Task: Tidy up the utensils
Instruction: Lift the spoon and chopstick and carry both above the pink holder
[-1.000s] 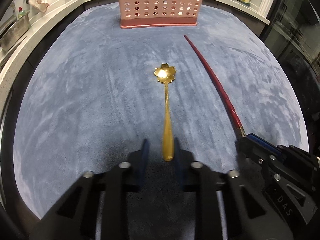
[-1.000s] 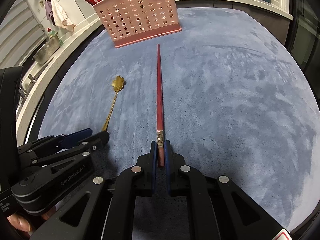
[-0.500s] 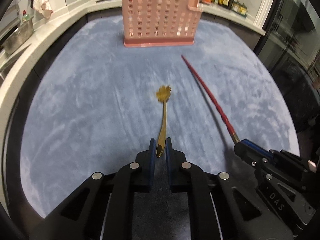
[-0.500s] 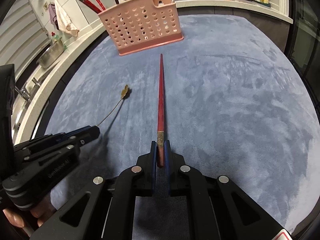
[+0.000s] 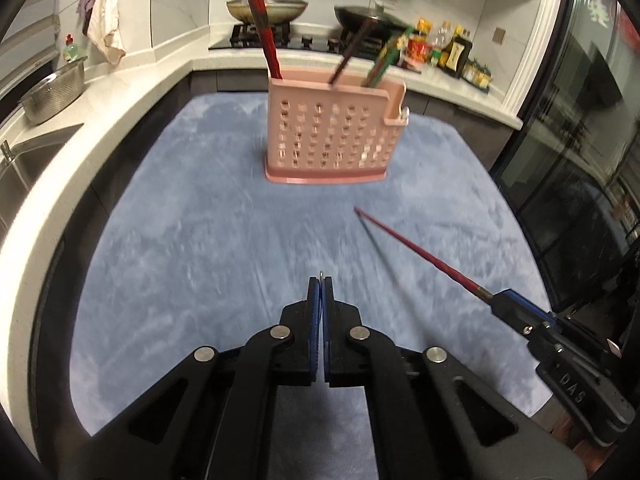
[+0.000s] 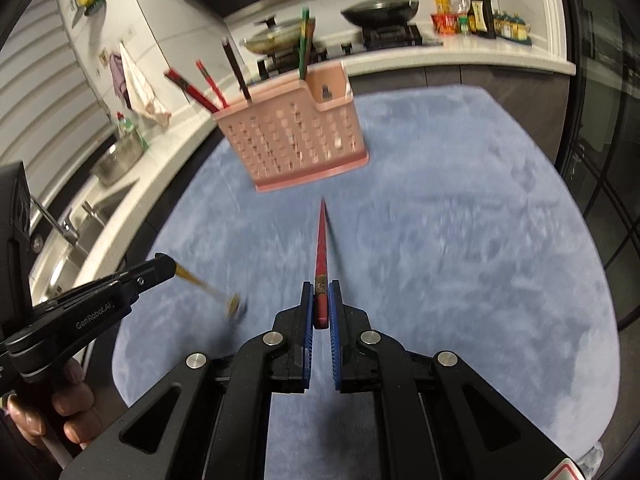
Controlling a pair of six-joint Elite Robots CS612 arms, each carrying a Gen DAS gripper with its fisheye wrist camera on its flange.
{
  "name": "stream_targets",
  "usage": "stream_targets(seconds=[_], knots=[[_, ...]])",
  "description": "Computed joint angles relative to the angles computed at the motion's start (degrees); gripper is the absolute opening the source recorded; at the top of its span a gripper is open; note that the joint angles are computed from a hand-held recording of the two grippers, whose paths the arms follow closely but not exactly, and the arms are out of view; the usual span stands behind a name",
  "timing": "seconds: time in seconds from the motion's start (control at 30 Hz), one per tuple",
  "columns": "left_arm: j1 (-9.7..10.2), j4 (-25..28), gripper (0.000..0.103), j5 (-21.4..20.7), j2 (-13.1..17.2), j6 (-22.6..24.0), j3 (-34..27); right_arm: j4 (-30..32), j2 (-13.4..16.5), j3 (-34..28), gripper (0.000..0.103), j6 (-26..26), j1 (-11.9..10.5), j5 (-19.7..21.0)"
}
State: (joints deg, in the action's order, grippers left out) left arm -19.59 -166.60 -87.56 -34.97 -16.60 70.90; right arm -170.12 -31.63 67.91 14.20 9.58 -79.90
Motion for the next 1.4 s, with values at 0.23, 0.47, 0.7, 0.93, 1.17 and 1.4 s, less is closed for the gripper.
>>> stream_targets(seconds=[0.23,0.47,0.7,0.93,1.17,1.4], knots=[[0.69,-0.8,0.001,-0.1,-0.5,0.0,-1.8,-3.4,-0.5,-1.8,0.007,0.4,-0.4,-0.8],[1.66,-0.7,0.001,-0.4,0.0,0.3,-5.6,-4.7,0.2,-5.9,0.007,0.3,-0.8,-0.7],[2.39,-1.3,0.001,-1.0,1.1,-0.1,-10.4,-4.8,2.2,-12.1,0.007,2.1,-1.5,0.5],[3.01,0.1,0.001,-3.0,3.2,0.8,-17.6,-6.1,4.4,-19.0,0.007,3.1,-1.7,0.8],[3.74,3.9,0.001,-5.1,7.4,0.0,-27.7,-5.9,8.0,-28.5,0.007,3.2,-1.7,-0.4],[3.95,9.6,0.001,-4.9,12.2,-1.4,-37.5,-0.3,15.3,-44.4,0.007,3.0,-1.7,-1.5]])
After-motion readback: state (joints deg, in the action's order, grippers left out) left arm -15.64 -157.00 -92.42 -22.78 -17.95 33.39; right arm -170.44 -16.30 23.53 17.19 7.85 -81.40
